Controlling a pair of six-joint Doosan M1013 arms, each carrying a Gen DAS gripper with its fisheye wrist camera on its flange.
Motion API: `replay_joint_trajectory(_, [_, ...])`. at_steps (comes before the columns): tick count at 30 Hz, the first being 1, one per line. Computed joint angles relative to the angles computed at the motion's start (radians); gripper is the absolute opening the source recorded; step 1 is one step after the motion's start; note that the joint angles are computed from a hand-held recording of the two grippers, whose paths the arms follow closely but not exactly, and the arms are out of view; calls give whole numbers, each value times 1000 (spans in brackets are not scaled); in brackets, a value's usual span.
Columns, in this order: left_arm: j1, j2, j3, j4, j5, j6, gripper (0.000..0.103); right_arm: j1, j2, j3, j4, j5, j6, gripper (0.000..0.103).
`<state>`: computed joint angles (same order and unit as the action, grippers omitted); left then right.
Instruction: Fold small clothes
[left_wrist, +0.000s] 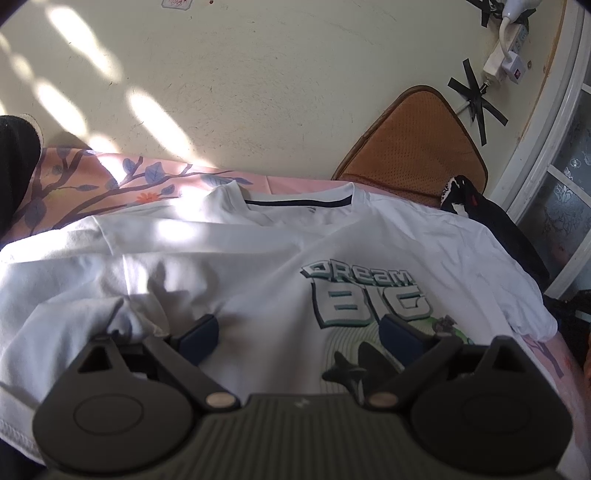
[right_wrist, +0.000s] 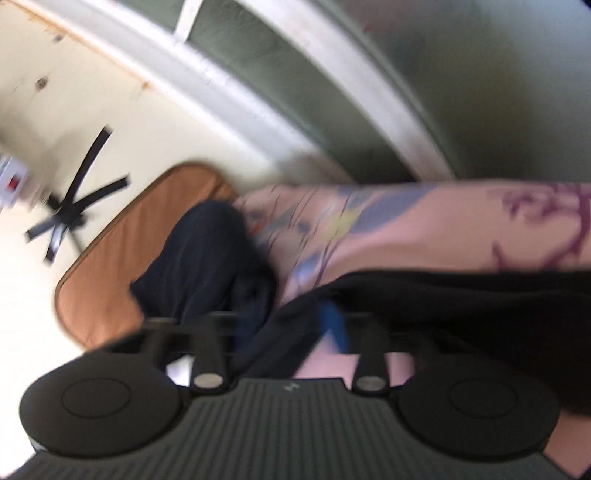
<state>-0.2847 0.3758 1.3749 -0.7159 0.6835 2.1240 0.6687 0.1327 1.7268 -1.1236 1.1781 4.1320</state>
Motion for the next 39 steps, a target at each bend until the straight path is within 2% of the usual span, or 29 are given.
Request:
replay_joint_trajectory(3, [-2, 0, -1, 9, 0, -3, 98, 18, 24, -56, -17, 191, -51, 3])
replay_joint_trajectory(5, [-4, 0, -2, 18, -1, -7, 98, 44, 41, -102, -116, 237, -155, 3])
replay_joint_trajectory(7, [-2, -1, -2, 3, 4, 2, 99, 61, 70, -170, -206, 226, -350, 3])
replay_joint_trajectory(10, [12, -9, 10, -92, 1, 65, 99, 69, 114, -268, -292, 100, -563, 3])
replay_joint_trajectory(14, [39, -32, 33, -247, -37, 157, 100, 63, 209, -431, -293, -166, -834, 3])
replay_joint_trajectory(17, [55, -41, 37, -266, -89, 146, 101, 61, 287, -554, -155, -381, -1060, 3])
replay_joint_trajectory(19, [67, -38, 29, -269, -105, 112, 101, 51, 344, -647, 92, -505, -1305, 8])
replay_joint_trajectory(20, [74, -34, 23, -266, -109, 89, 101, 48, 371, -682, 223, -529, -1435, 13])
replay_joint_trajectory(21, [77, -31, 18, -255, -112, 64, 101, 47, 397, -719, 354, -515, -1566, 24])
replay_joint_trajectory(23, [82, -19, -2, -194, -107, -25, 101, 55, 426, -755, 460, -436, -1754, 42])
replay_joint_trajectory(25, [83, -8, -18, -163, -83, -72, 101, 52, 399, -705, 454, -437, -1750, 43])
replay_joint_trajectory(27, [77, 2, -31, -135, -60, -87, 101, 38, 340, -619, 387, -473, -1575, 43])
replay_joint_trajectory(29, [68, 2, -27, -102, -59, -86, 101, 31, 284, -548, 243, -424, -1320, 43])
replay_joint_trajectory(31, [59, 0, -23, -76, -63, -77, 101, 27, 262, -521, 180, -333, -1172, 44])
replay_joint_trajectory(33, [49, -6, -13, -50, -82, -66, 101, 24, 263, -513, 163, -216, -1127, 54])
replay_joint_trajectory(35, [43, -10, -8, -27, -92, -65, 101, 18, 276, -514, 190, -157, -1157, 66])
replay_joint_trajectory(37, [39, -9, -6, -6, -97, -68, 101, 8, 292, -523, 260, -131, -1229, 66])
replay_joint_trajectory(38, [37, -9, -7, 6, -99, -73, 101, 2, 307, -536, 306, -120, -1273, 53])
replay_joint_trajectory(39, [36, -8, -7, 16, -100, -78, 101, -5, 312, -539, 351, -124, -1306, 9])
